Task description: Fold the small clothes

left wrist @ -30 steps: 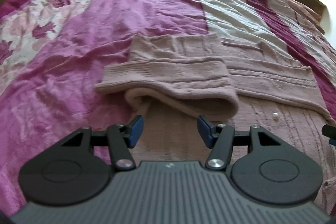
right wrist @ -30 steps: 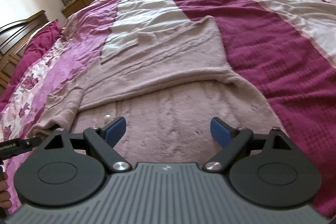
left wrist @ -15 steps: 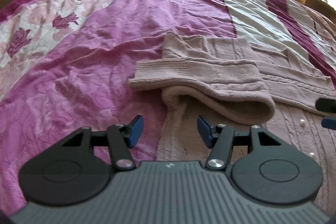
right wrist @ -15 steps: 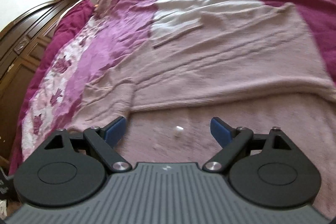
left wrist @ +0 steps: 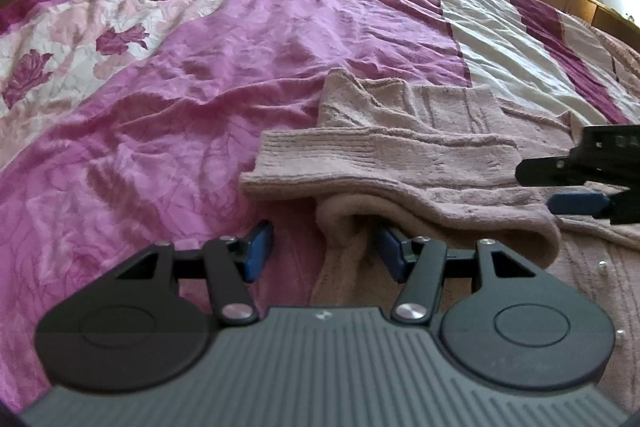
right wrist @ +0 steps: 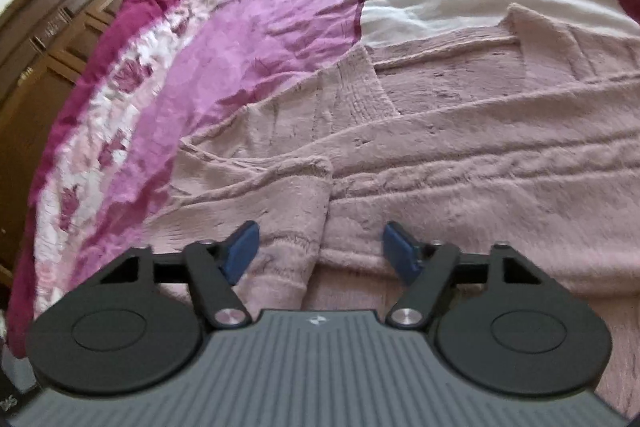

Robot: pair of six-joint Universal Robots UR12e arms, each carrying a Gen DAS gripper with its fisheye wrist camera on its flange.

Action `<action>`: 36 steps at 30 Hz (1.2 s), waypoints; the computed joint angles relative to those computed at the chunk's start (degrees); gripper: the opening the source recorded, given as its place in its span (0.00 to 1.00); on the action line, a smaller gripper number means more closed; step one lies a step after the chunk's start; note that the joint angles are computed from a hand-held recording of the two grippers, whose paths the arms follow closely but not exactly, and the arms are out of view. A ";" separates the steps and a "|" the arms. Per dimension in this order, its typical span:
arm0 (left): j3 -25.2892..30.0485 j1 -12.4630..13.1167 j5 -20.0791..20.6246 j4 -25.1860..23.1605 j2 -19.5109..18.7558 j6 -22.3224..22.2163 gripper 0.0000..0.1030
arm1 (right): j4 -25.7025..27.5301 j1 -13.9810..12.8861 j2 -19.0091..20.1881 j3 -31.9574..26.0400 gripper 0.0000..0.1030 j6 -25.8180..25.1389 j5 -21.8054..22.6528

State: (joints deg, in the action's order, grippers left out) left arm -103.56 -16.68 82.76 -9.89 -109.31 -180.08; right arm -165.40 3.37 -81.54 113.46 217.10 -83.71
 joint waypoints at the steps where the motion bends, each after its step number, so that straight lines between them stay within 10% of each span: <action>1: 0.02 -0.10 0.44 0.25 -0.16 0.19 0.57 | 0.24 -0.02 0.30 -0.31 0.64 -0.34 0.27; 6: -0.07 -0.28 1.44 1.00 -0.70 0.55 0.57 | 1.22 -0.30 1.12 -1.68 0.45 -2.37 3.32; 8: -0.13 -0.38 1.81 1.40 -0.79 0.71 0.57 | 2.32 0.04 1.43 -2.39 0.10 -4.21 3.00; 11: 0.01 -0.49 2.19 1.37 -0.93 0.84 0.57 | 2.36 0.86 1.33 -2.97 0.08 -8.21 0.51; 21: -0.03 -0.40 2.38 1.41 -1.17 1.26 0.59 | -1.38 3.36 0.61 -3.11 0.07 -16.59 -17.23; 28: -0.05 -0.54 2.67 1.59 -1.31 2.51 0.61 | 0.50 2.21 1.41 -0.64 0.09 -12.57 -16.60; 36: 0.22 0.45 -0.03 -2.77 0.68 2.99 0.61 | -0.86 3.44 -0.62 0.07 0.51 -11.00 -18.07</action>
State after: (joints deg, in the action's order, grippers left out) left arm -103.33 -16.22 82.73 -12.66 -108.63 -177.09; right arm -166.26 6.80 -82.16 113.52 206.10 -101.78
